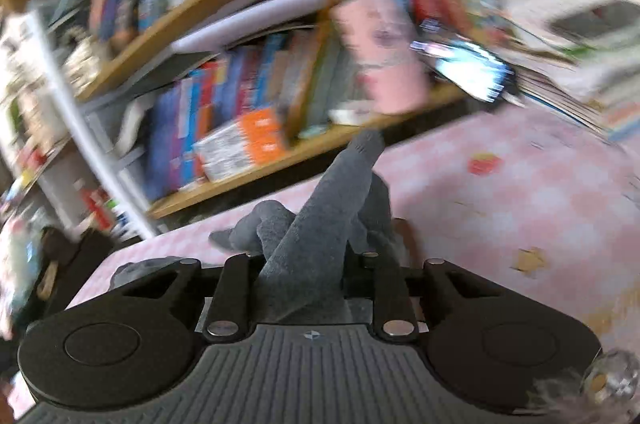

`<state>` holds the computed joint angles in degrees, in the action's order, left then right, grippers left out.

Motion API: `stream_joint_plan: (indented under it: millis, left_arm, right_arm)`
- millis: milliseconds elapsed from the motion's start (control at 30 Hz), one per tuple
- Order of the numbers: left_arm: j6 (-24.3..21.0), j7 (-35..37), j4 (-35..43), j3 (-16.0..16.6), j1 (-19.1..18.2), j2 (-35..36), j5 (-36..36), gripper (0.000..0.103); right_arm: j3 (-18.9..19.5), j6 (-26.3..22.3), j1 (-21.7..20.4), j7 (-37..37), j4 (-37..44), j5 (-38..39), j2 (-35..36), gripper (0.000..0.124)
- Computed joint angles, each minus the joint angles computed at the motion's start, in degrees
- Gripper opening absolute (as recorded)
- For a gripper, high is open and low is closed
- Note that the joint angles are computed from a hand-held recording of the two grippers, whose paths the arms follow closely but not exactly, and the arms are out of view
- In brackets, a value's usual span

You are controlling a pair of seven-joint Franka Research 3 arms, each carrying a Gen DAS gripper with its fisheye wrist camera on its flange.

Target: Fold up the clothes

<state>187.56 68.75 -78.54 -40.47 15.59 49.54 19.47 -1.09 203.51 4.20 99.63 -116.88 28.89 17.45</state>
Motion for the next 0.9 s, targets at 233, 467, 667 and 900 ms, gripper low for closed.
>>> stream_joint_plan:
  millis: [233,467,667,900]
  left_arm:
    - [-0.44,0.98,1.29,-7.93,4.36,5.52,1.11,0.007]
    - [-3.11,7.26,1.93,-17.42,8.72,11.15,0.93,0.007]
    - [0.37,3.86,1.5,-9.18,4.81,6.77,-4.29,0.007]
    - [11.37,-9.75,-2.08,15.65,-8.67,-2.5,-17.88,0.006]
  right_arm:
    - [-7.37,-0.92,7.76,-10.0,-5.19,17.34,-4.15,0.039]
    - [-11.04,-5.95,12.21,-21.96,-3.11,29.45,-4.28,0.024]
    - [-16.72,-13.28,16.11,-20.82,3.14,29.9,0.3,0.021]
    - [-9.07,-19.83,8.45,-17.39,20.13,23.29,11.12,0.021]
